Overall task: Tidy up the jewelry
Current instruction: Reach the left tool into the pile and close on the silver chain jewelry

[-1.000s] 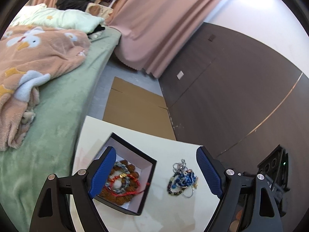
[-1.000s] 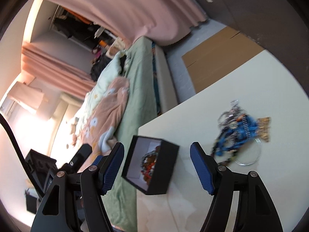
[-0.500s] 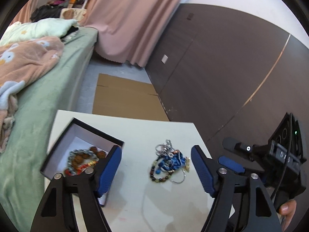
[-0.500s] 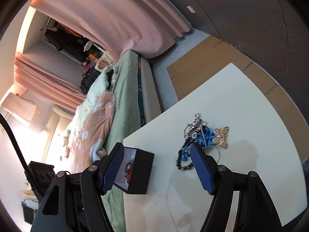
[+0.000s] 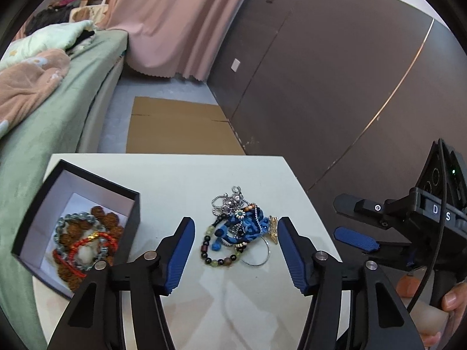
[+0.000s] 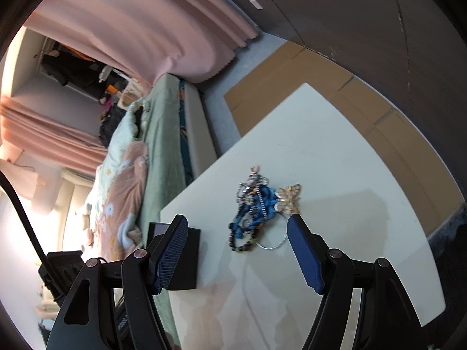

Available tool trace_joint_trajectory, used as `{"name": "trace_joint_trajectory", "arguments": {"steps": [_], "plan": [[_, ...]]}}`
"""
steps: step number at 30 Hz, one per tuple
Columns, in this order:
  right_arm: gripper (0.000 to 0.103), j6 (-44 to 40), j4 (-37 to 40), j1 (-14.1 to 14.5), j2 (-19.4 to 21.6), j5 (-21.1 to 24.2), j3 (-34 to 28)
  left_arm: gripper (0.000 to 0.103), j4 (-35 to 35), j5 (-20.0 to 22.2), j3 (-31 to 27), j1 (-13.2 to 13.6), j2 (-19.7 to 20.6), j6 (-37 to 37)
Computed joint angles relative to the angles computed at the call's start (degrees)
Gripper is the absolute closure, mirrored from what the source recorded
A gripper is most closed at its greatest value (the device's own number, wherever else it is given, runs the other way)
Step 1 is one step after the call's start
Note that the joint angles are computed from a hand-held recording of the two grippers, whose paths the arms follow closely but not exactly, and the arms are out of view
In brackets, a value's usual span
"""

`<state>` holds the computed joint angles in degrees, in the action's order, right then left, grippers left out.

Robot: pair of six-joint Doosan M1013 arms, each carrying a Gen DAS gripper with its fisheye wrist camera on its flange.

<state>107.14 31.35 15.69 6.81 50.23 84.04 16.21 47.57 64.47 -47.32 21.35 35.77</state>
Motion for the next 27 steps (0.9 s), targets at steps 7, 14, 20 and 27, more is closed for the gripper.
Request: {"name": "trace_joint_trajectory", "arguments": {"steps": [7,14,20,27], "plan": [[0.032,2.4,-1.4,-0.9,1.0,2.5,-0.9,0.057,-3.0,1.1,-2.2,-0.1,2.2,4.8],[0.032,5.5,-1.4,-1.9,2.2,4.4,-1.4,0.058,-6.0,1.1,-4.8,-0.3,4.6,9.4],[0.032,8.5,-2.8,-2.7,2.6,4.8,-1.7,0.071,-9.3,1.5,-6.7,0.3,6.8,11.2],[0.032,9.4,-4.0,-2.9,2.2,4.7,-1.6,0.082,-7.9,1.9,-8.1,0.5,8.4,8.1]]}}
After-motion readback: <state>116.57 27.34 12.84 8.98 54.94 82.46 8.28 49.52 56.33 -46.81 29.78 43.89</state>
